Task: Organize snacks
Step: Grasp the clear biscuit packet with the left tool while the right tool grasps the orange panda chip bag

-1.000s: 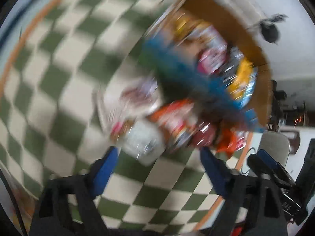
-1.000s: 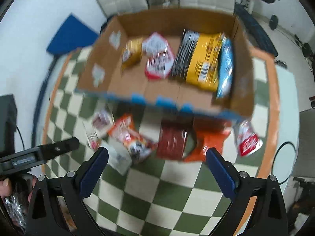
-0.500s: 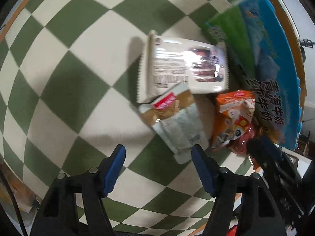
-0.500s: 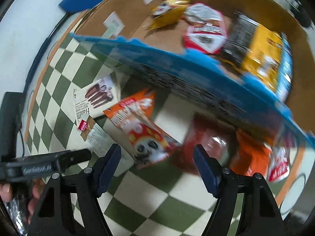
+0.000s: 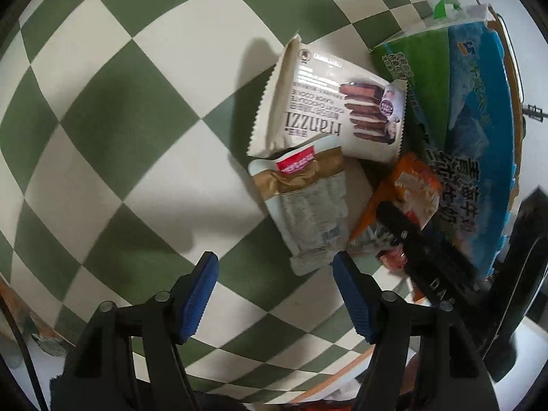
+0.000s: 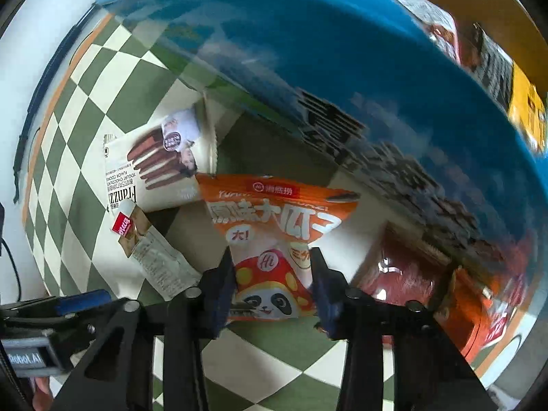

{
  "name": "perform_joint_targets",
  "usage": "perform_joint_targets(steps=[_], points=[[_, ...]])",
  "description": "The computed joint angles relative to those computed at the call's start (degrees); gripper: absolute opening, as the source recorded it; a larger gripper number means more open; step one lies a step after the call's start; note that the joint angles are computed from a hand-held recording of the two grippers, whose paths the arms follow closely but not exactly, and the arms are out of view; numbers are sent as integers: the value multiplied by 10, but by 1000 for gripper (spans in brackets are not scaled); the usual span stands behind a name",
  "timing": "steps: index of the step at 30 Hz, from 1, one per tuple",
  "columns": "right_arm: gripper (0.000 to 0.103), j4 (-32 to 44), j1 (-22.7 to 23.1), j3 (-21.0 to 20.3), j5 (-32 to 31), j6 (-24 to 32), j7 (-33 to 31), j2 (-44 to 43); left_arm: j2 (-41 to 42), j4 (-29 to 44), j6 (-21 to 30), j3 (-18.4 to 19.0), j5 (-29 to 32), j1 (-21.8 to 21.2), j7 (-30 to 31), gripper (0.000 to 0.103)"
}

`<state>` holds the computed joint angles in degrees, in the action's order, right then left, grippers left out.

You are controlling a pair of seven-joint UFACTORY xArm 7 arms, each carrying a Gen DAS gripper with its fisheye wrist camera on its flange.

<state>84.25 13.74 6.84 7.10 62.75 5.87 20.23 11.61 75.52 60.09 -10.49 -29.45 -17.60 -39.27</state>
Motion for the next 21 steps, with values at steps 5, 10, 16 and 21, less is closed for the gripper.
perform_joint_targets(steps=[5,10,16,21], points=[[39,-44,-4,-10,-7,-2,40,-47,29,22,-7,-7,-38,1,-10,67],[39,-125,-24,-16,27,-25,89,-129,66,56,0,-6,-49,3,-48,68],[39,-214,-35,-18,59,-53,119,-213,125,124,26,-6,15,-15,-100,70],[39,-258,-34,-19,73,-64,135,-251,189,234,103,-6,94,-37,-107,68]])
